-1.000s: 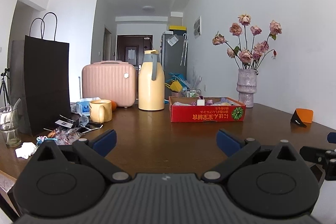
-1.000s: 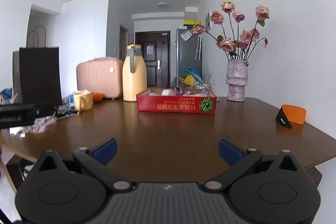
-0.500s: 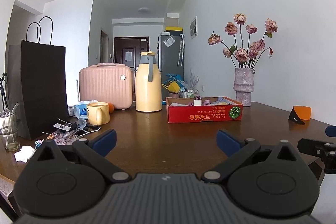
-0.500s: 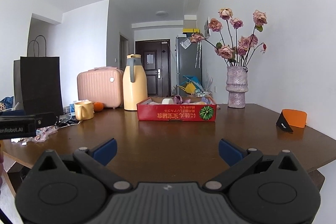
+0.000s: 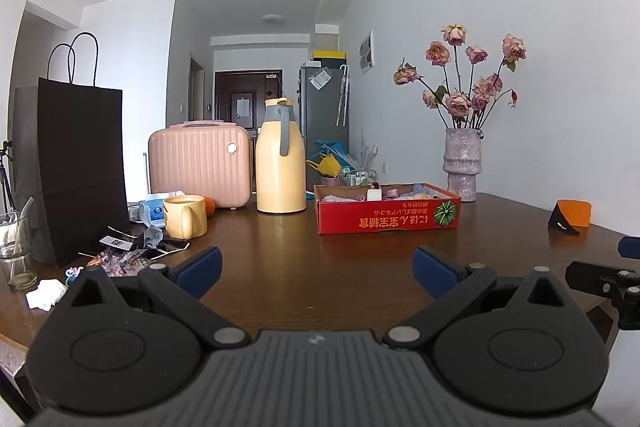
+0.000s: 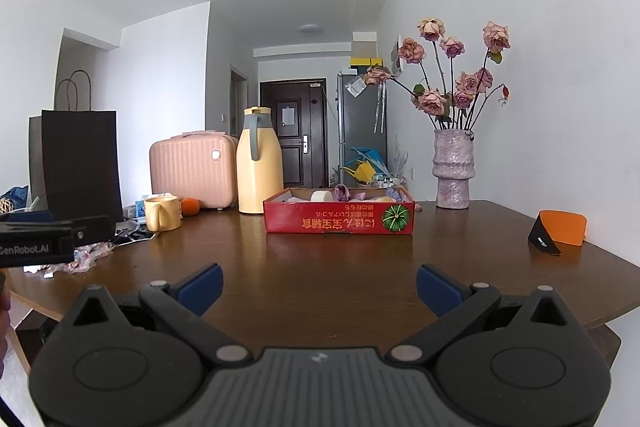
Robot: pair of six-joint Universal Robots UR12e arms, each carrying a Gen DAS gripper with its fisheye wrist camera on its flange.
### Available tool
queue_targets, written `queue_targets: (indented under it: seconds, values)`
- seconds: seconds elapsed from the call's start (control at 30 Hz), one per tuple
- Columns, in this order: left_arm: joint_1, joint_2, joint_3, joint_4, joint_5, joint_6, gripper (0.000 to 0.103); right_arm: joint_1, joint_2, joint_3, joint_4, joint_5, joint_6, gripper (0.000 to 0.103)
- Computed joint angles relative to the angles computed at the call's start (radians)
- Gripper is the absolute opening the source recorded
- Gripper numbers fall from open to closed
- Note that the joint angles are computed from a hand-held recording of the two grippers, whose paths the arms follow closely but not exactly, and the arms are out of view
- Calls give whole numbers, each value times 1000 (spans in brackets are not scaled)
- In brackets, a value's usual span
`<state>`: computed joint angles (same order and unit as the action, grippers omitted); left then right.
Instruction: Organize soft objects
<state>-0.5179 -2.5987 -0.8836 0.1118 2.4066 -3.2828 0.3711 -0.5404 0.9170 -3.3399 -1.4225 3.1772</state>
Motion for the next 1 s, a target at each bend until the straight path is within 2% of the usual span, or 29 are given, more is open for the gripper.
queue_targets:
  seconds: [1.0]
  values:
    - [-1, -2, -2, 17, -8, 22, 103, 0, 1, 2, -5, 10, -1, 103]
